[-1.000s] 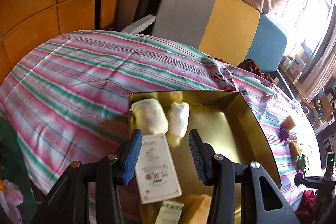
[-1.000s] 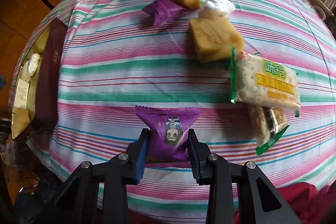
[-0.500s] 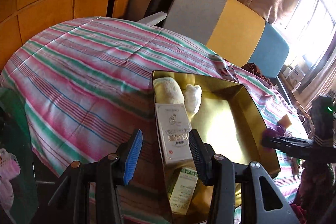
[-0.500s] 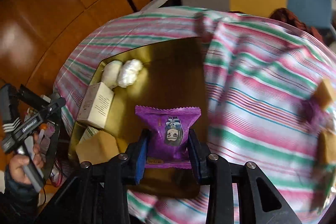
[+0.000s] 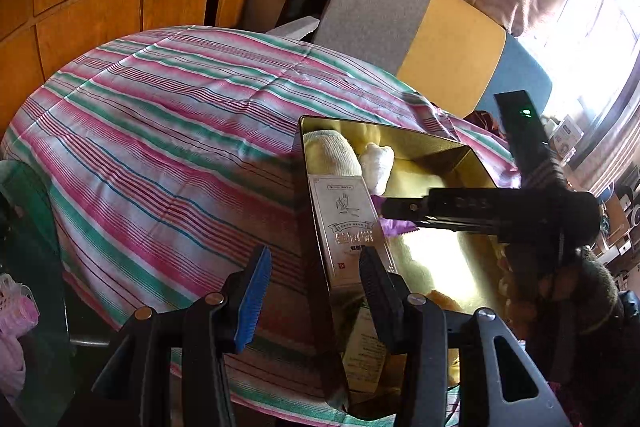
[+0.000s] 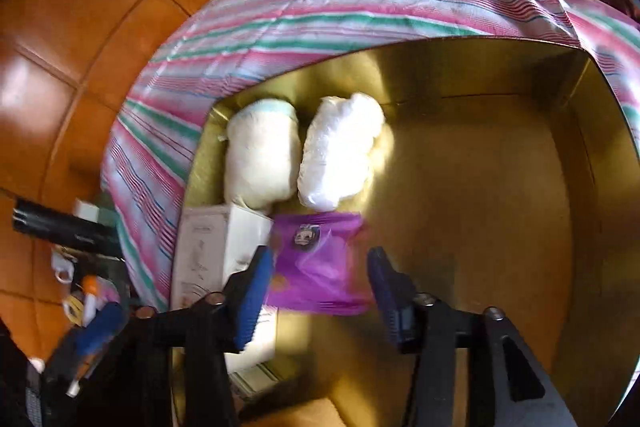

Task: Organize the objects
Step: 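Release the bundle in the tray with the left tool while the right tool carries the purple packet there, then release the purple packet in the tray and withdraw both tools toward the pile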

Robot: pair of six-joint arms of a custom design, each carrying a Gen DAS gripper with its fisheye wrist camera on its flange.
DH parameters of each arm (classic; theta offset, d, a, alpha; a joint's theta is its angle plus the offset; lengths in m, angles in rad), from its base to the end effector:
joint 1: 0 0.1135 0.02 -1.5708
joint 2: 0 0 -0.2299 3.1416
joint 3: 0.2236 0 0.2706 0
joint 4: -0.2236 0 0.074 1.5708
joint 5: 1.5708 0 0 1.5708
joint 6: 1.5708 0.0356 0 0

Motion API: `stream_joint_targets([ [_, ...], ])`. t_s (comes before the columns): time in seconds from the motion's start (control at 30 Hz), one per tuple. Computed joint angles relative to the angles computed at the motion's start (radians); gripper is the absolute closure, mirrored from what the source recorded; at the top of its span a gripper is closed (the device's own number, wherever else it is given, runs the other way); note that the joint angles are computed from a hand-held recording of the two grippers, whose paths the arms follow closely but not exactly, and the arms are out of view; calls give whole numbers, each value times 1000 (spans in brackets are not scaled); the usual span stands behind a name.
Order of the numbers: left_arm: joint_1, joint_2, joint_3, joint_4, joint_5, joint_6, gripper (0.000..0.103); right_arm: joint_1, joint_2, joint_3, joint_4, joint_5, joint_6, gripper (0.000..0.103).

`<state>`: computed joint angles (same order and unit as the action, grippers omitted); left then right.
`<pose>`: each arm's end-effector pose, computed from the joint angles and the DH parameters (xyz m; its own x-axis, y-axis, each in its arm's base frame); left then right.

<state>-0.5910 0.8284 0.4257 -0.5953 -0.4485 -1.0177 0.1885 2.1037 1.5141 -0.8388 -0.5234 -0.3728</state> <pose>0.1650 -0.0921 0.1455 -0.6278 -0.5021 -0.5948 -0.4325 0.8603 -0.2697 0.3939 0.0932 0.1109 -0.8211 -0.4778 -0.3124 -0.5702 0.7124 0.4091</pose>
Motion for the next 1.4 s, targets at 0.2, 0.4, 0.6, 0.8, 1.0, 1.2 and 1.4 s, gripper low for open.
stream_joint_targets([
  [0.2,-37,72,41,2,-28,-9,57,-64,-85,-96,17,-3,-70,44],
  [0.4,-107,165,123,-26,-92,-20,56,-127,-209,-220,85,-10,-116,26],
  [0.6,-167,253,206,-49,-130,-19,56,-209,-340,-314,116,-40,-185,8],
  [0.8,-207,358,294,-41,-140,18,56,-315,-429,-359,127,-73,-255,0],
  [1.0,-232,491,404,-20,-136,71,56,-471,-398,-283,96,-104,-310,0],
  [1.2,-218,650,538,-2,-80,134,56,-633,-246,-75,65,-89,-330,0],
  [1.4,-207,796,685,47,-9,224,56,-794,16,289,57,-40,-235,0],
])
